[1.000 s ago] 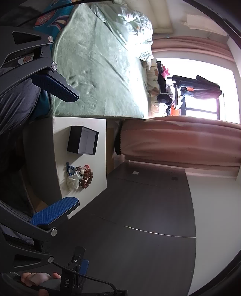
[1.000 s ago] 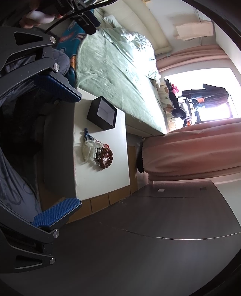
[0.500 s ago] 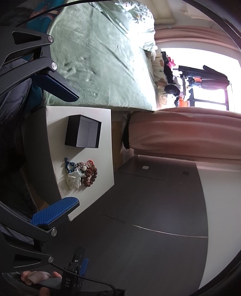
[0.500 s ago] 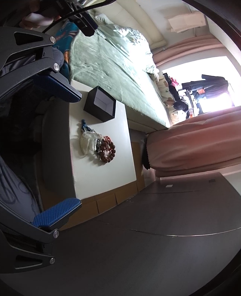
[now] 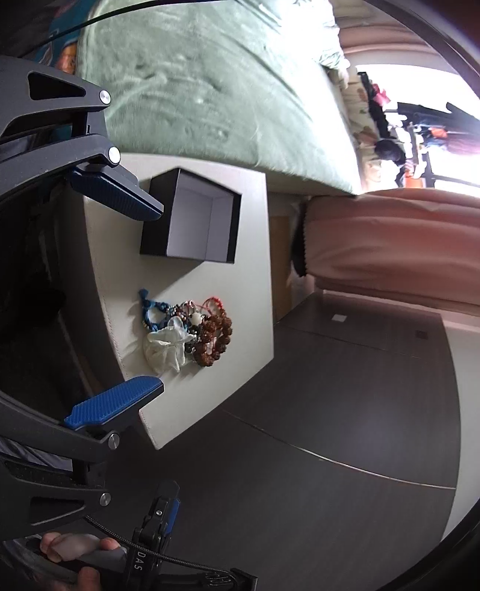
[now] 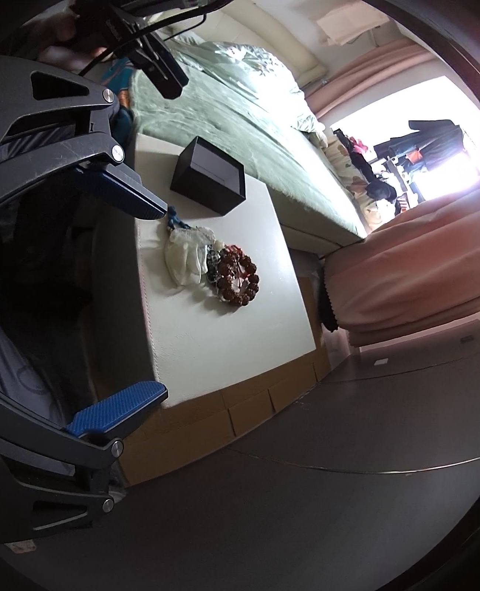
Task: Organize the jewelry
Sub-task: 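Reach the left tool to the jewelry pile and grasp the white cloth, then drop white cloth in box with left tool while right tool grasps blue tassel bracelet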
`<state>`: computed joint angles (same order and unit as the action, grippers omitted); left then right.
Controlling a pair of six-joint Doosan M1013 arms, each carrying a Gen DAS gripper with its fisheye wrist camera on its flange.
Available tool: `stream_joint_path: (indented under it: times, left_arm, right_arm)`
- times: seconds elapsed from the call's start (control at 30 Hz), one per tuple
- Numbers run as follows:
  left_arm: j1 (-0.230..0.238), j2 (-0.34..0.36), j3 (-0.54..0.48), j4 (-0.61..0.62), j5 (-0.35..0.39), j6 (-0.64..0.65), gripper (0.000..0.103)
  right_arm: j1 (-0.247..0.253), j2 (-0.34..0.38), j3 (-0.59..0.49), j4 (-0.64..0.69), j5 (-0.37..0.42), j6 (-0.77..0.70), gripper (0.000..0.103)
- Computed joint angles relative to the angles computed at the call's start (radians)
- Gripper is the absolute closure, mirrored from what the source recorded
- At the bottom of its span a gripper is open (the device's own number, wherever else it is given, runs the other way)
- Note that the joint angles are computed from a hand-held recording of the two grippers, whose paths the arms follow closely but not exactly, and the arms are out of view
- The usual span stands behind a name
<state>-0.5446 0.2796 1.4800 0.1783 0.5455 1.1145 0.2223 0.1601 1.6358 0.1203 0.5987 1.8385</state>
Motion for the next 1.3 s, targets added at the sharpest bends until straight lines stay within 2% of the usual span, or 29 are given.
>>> stream_joint_path:
  times: [0.23, 0.3, 0.63, 0.83, 0.87, 0.93, 1.0, 1.13, 1.3]
  left_arm:
    - [0.011, 0.089, -0.094, -0.155, 0.072, 0.156, 0.024]
    - [0.014, 0.114, -0.122, -0.193, 0.100, 0.196, 0.031]
    - [0.027, 0.228, -0.244, -0.331, 0.205, 0.322, 0.044]
    - [0.032, 0.285, -0.300, -0.389, 0.250, 0.349, 0.054]
    - [0.033, 0.294, -0.309, -0.400, 0.256, 0.352, 0.057]
    - [0.033, 0.305, -0.318, -0.411, 0.264, 0.358, 0.073]
    - [0.031, 0.313, -0.328, -0.396, 0.282, 0.344, 0.102]
    - [0.042, 0.274, -0.280, -0.436, 0.187, 0.361, 0.102]
    - [0.055, 0.245, -0.260, -0.380, 0.152, 0.294, 0.102]
  right_arm:
    - [-0.026, 0.056, -0.042, 0.064, 0.036, -0.068, 0.014]
    - [-0.029, 0.072, -0.055, 0.066, 0.047, -0.088, 0.014]
    - [-0.070, 0.135, -0.093, 0.152, 0.082, -0.139, 0.014]
    - [-0.080, 0.158, -0.105, 0.170, 0.092, -0.152, 0.014]
    - [-0.081, 0.162, -0.107, 0.170, 0.094, -0.150, 0.014]
    - [-0.084, 0.167, -0.110, 0.170, 0.100, -0.146, 0.014]
    - [-0.085, 0.171, -0.113, 0.171, 0.103, -0.144, 0.014]
    - [-0.082, 0.178, -0.123, 0.194, 0.105, -0.153, 0.014]
    - [-0.064, 0.195, -0.153, 0.214, 0.123, -0.185, 0.016]
